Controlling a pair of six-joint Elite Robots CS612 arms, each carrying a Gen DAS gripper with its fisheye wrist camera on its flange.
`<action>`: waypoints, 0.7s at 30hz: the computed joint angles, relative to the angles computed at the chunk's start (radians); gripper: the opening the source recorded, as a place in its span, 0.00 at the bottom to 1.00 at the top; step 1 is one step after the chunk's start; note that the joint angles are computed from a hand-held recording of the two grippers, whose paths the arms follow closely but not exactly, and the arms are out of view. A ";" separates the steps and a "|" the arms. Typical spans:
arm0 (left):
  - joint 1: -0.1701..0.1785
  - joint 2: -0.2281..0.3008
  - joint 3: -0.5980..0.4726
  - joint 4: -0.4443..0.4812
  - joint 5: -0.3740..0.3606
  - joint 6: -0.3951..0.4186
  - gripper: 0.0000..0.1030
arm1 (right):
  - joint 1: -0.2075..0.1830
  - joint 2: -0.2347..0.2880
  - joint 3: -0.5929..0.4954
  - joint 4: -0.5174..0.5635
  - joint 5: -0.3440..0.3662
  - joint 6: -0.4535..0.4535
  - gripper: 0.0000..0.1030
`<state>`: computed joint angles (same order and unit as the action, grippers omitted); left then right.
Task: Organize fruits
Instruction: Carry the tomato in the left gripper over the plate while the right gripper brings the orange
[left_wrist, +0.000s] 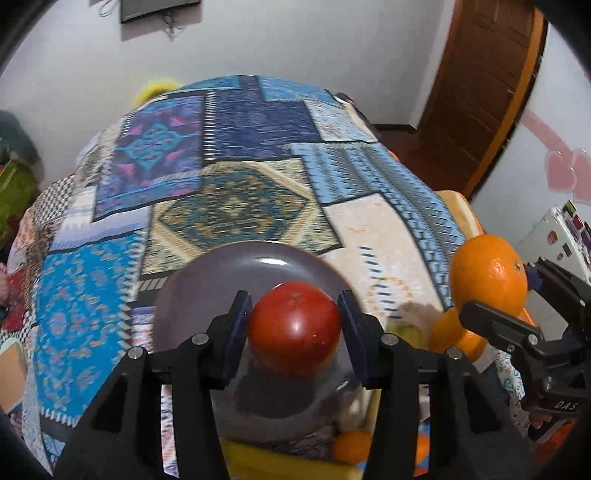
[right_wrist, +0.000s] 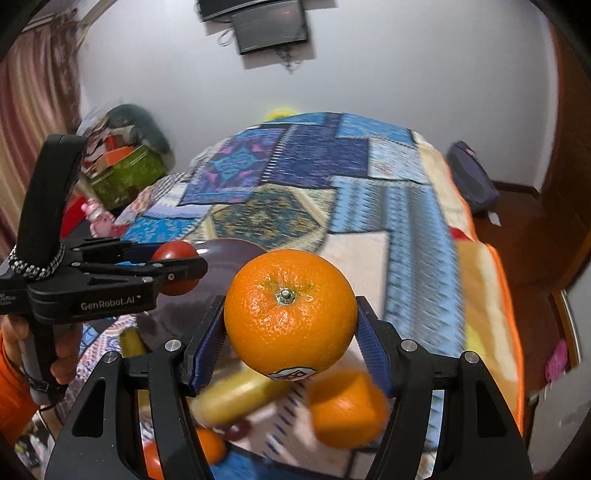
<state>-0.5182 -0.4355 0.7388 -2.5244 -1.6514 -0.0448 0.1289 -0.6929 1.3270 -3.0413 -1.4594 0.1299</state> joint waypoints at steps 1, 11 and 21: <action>0.005 -0.006 0.013 -0.011 0.002 -0.004 0.46 | 0.004 0.006 -0.016 0.013 -0.001 -0.009 0.61; 0.031 -0.008 0.032 -0.038 0.004 -0.027 0.46 | 0.031 0.085 -0.194 0.200 -0.012 -0.089 0.61; 0.039 0.083 -0.123 0.069 0.001 -0.056 0.46 | 0.040 0.175 -0.364 0.412 -0.057 -0.105 0.61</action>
